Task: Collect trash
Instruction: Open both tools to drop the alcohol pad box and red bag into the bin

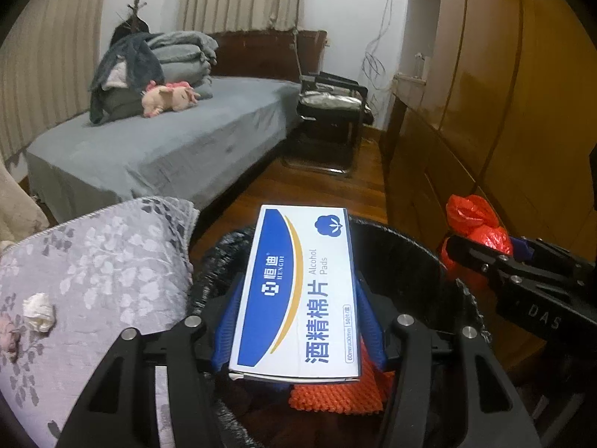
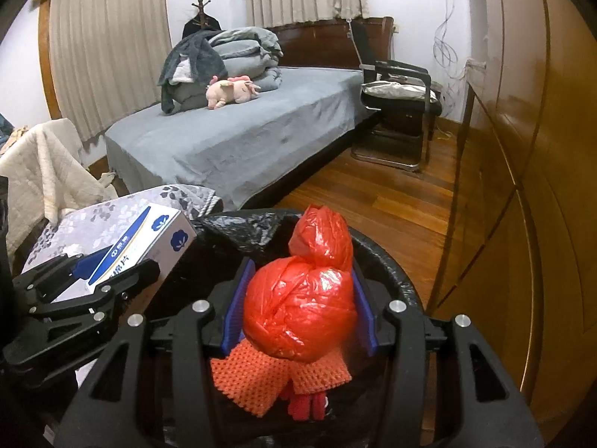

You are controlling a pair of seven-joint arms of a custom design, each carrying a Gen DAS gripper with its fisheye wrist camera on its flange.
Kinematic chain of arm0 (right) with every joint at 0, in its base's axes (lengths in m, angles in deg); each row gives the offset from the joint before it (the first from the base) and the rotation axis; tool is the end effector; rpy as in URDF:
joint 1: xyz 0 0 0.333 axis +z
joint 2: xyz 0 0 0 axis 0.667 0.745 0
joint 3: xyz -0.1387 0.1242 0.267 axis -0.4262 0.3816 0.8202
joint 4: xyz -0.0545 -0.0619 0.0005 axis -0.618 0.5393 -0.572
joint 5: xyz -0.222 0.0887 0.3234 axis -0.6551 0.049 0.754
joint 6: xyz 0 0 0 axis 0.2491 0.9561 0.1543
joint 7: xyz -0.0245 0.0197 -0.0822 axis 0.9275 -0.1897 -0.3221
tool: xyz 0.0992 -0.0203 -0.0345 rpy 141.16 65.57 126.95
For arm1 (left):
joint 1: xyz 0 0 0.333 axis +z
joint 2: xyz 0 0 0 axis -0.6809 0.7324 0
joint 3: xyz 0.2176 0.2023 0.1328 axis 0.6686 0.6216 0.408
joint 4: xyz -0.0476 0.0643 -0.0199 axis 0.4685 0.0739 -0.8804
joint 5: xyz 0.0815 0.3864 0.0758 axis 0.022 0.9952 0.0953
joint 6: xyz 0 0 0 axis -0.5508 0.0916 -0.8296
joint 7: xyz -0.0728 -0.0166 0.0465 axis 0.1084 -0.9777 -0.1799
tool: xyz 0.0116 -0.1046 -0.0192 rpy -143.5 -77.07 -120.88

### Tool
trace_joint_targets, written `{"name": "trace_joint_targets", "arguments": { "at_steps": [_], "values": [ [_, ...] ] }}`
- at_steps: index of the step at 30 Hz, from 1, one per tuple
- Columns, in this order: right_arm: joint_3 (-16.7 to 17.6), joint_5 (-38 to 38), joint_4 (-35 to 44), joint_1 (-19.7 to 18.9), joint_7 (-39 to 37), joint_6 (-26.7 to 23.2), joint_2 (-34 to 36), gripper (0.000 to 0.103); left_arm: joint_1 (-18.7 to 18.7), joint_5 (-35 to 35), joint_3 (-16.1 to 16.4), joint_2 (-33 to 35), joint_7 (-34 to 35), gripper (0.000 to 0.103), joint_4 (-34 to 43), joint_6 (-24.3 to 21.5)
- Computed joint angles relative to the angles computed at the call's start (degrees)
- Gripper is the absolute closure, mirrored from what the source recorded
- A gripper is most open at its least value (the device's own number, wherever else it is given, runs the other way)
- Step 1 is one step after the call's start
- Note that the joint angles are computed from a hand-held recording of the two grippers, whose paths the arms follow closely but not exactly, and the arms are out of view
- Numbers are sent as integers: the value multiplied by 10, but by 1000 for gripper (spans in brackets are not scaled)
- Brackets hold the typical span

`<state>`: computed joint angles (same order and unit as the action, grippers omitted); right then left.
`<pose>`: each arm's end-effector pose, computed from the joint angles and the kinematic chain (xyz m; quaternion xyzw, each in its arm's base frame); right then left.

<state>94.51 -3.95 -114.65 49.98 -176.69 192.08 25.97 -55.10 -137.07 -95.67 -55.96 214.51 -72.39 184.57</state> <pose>0.4702 0.1606 0.4066 -0.5413 0.7286 -0.3138 0.2787 0.5394 -0.2530 0.3926 -0.4367 0.7941 -0.3981 0.1424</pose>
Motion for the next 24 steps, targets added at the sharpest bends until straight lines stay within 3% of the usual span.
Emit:
{"name": "trace_joint_targets", "arguments": {
  "at_steps": [3,7,9,11,15,24],
  "values": [
    [-2,6,-8,-2,-1,2,-2,46,2,31,4,3,-29,36,-1,-21],
    [-1,-4,-12,-5,16,3,-7,36,9,18,4,-3,-18,28,-6,-24],
    [2,-19,-14,-5,31,2,-11,20,12,8,7,-10,-13,24,-11,-24],
    [4,-25,-14,-3,39,-2,-15,13,13,-1,13,-16,-10,21,-15,-22],
    [4,-8,-11,1,37,9,-16,10,18,-33,31,-39,1,13,-32,-21],
    [22,-12,31,22,37,8,3,9,18,-111,79,-90,67,10,-64,-6]
  ]
}}
